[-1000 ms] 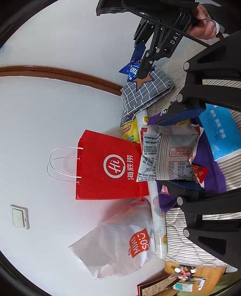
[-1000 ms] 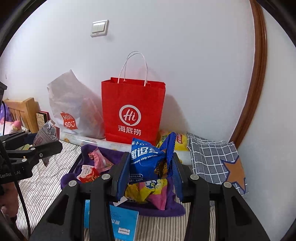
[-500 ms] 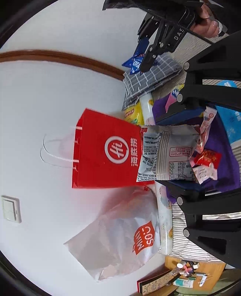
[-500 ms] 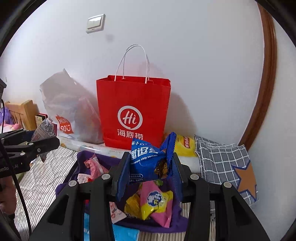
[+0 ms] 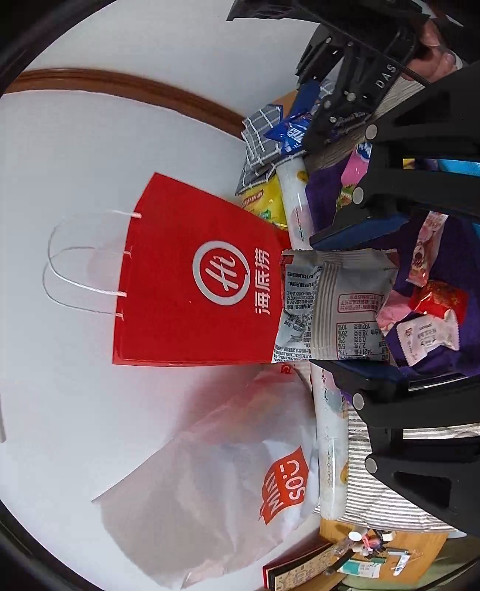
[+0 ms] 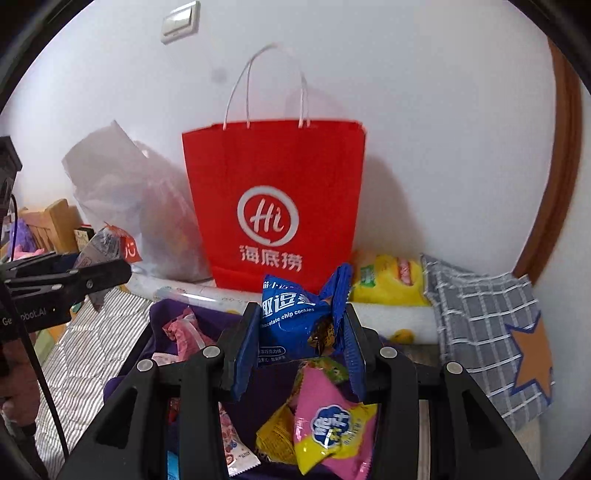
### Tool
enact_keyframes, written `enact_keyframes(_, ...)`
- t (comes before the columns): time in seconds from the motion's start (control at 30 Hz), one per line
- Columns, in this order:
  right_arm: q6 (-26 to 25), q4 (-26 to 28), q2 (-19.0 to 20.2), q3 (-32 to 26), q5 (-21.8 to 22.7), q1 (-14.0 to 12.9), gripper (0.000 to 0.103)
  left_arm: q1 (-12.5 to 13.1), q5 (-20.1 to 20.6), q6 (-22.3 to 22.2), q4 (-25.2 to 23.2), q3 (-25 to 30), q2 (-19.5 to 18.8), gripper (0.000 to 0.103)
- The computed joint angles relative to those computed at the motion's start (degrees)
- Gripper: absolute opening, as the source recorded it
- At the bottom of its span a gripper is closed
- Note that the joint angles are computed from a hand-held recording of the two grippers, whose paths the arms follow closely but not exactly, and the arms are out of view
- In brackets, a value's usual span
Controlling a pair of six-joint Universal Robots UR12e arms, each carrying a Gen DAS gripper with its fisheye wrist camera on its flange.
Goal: Organize snacks
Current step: 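Lower both packets onto the purple towel and open both grippers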
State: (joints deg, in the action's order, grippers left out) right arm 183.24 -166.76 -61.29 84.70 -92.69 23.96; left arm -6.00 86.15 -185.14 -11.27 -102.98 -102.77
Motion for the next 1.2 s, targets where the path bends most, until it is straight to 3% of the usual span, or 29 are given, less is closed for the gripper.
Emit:
enact_keyframes(0.4,-5.99,6.97,4.05,-3.21,3.32,0.05,0.043,0.66,-0.11,-0.35,-4.52,2.51,-3.57,0.052)
enact_keyframes(0.97,-8.75,8.03,6.27,-3.57,3.17,-0.1,0.044,-0.29,-0.95,1.23,-11.75,4.68,-7.03,0.052)
enact_keyframes(1.2,-9.81,8.52,6.64,-3.81,2.33,0.17,0.044,-0.28,-0.34,1.26,-12.43,4.75,-7.29,0.052)
